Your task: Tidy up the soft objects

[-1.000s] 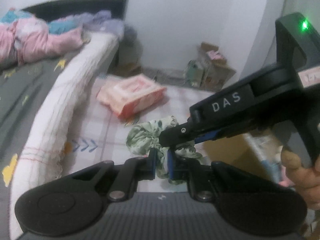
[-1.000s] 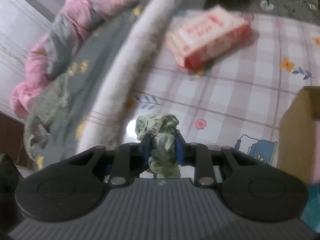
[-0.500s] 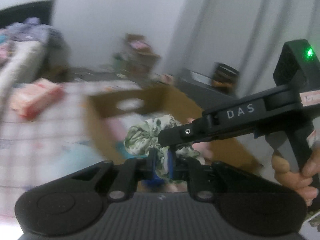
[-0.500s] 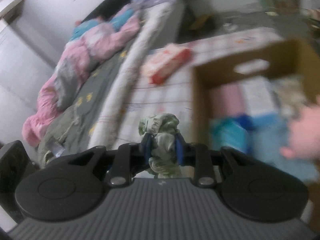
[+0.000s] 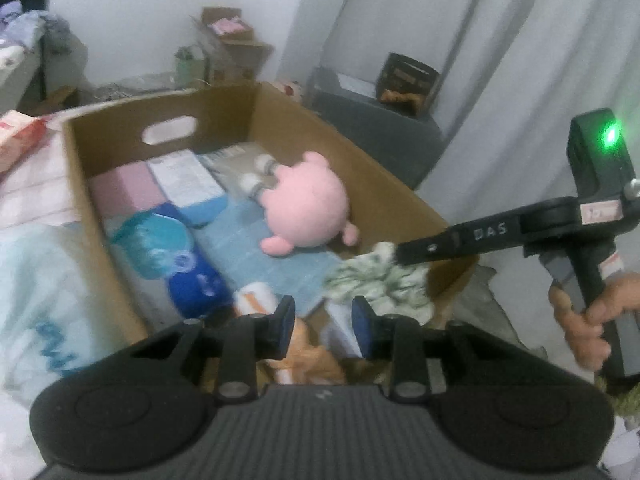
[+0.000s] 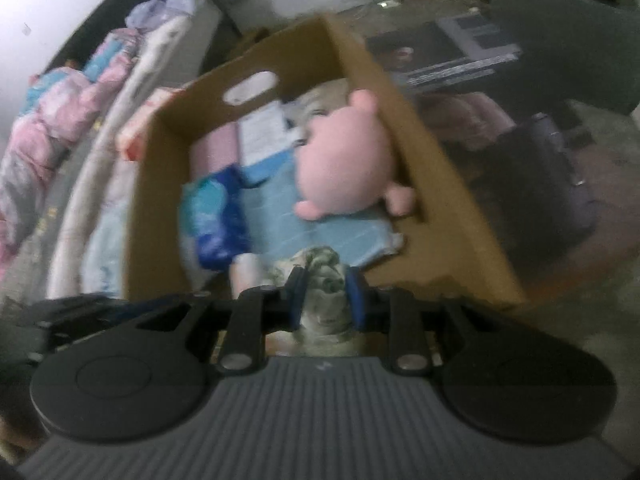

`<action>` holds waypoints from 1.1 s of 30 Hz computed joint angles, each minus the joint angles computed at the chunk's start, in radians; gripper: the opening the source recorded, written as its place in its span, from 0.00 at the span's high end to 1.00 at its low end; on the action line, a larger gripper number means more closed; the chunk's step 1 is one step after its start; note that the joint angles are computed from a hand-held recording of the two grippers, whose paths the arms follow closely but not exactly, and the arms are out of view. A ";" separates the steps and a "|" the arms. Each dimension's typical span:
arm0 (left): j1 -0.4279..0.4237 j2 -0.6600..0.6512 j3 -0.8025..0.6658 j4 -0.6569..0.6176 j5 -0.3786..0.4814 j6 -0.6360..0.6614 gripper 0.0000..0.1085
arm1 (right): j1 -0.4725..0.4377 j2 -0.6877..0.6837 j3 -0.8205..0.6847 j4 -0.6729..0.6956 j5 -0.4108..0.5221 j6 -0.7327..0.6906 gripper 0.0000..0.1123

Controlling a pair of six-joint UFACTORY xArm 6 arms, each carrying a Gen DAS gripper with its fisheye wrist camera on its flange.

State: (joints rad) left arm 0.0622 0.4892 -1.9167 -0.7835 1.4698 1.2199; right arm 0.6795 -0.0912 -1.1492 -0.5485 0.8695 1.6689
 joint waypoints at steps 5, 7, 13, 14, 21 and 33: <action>0.040 0.021 -0.048 -0.018 -0.019 -0.018 0.69 | -0.005 0.022 -0.054 -0.063 0.102 -0.050 0.81; 0.062 0.026 -0.061 -0.030 -0.022 -0.012 0.68 | -0.009 0.046 -0.097 -0.085 0.153 -0.090 0.81; 0.135 0.019 -0.049 -0.074 -0.063 0.042 0.52 | -0.003 0.117 -0.186 -0.088 0.288 -0.200 0.81; 0.144 0.019 -0.049 -0.080 -0.069 0.046 0.49 | -0.005 0.115 -0.181 -0.082 0.282 -0.195 0.81; 0.204 0.011 -0.038 -0.124 -0.108 0.059 0.26 | 0.053 0.094 -0.175 -0.171 0.216 -0.036 0.73; 0.274 -0.196 0.265 -0.255 -0.262 0.229 0.05 | 0.398 0.301 -0.439 -0.524 0.480 0.267 0.09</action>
